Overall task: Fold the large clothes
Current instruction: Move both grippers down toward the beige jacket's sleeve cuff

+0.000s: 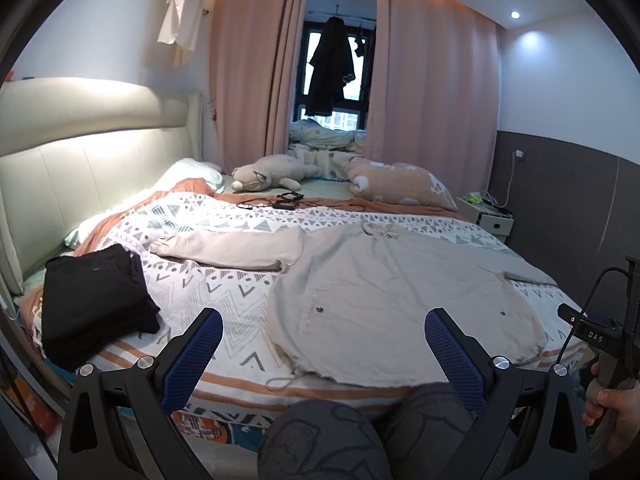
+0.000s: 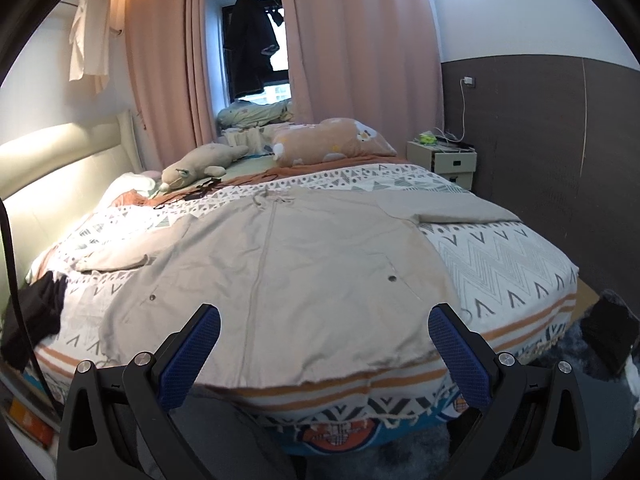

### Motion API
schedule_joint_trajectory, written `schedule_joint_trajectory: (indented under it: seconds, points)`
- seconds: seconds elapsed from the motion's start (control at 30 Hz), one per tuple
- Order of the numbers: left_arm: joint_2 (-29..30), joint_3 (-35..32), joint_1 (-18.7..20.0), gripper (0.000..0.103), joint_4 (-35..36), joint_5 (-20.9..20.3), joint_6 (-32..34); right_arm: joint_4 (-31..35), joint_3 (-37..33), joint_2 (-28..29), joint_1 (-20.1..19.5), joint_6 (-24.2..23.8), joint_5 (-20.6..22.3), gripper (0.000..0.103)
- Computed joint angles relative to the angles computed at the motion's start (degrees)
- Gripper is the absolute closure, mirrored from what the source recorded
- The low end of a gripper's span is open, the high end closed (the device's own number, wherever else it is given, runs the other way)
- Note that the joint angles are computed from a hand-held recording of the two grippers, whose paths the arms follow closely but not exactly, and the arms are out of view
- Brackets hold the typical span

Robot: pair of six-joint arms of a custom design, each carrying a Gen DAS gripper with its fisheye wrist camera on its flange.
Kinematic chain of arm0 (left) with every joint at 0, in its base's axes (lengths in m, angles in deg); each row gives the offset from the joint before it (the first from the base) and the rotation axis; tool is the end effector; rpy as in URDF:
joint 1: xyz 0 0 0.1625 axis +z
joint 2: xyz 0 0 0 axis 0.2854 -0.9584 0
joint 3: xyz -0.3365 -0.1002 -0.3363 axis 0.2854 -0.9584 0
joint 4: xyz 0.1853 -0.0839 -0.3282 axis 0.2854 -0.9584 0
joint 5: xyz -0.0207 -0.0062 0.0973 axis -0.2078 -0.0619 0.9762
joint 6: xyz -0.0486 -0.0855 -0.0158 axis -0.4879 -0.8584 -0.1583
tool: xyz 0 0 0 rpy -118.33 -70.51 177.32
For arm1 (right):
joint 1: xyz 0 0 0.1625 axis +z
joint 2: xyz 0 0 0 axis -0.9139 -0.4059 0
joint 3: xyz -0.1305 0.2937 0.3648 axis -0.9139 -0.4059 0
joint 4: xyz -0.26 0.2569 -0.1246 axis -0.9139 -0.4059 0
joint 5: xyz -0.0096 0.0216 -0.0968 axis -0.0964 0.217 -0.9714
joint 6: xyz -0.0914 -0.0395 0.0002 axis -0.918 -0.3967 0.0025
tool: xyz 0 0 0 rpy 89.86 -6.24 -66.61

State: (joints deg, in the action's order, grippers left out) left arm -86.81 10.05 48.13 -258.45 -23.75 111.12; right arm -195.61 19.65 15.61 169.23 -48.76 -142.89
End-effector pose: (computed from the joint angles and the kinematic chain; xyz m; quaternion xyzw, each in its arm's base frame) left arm -0.1805 -0.7716 0.2919 0.3423 0.8178 -0.4311 0.1678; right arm 0.2092 -0.6540 0.2220 -0.0369 -0.7281 0.5512 0.4059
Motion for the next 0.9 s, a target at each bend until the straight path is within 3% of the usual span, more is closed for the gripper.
schedule_joint_trajectory:
  seconds: [0.47,0.6,0.8,0.9]
  points:
    - [9.2,-23.2,2.6,0.002,14.1,3.8,-2.7,21.9,-22.8,7.6,-1.0,2.5,6.1,0.000]
    - [12.0,-29.2,3.0,0.002,15.7,5.3,-2.4,28.4,-32.1,11.4,-1.1,2.6,7.6,0.000]
    - [17.6,-42.0,3.7,0.002,21.9,6.8,-2.4,41.0,-47.4,17.5,-1.8,6.7,12.0,0.000]
    - [20.9,-49.8,4.2,0.002,26.3,6.9,-3.0,48.2,-59.5,22.8,-2.0,6.9,13.5,0.000]
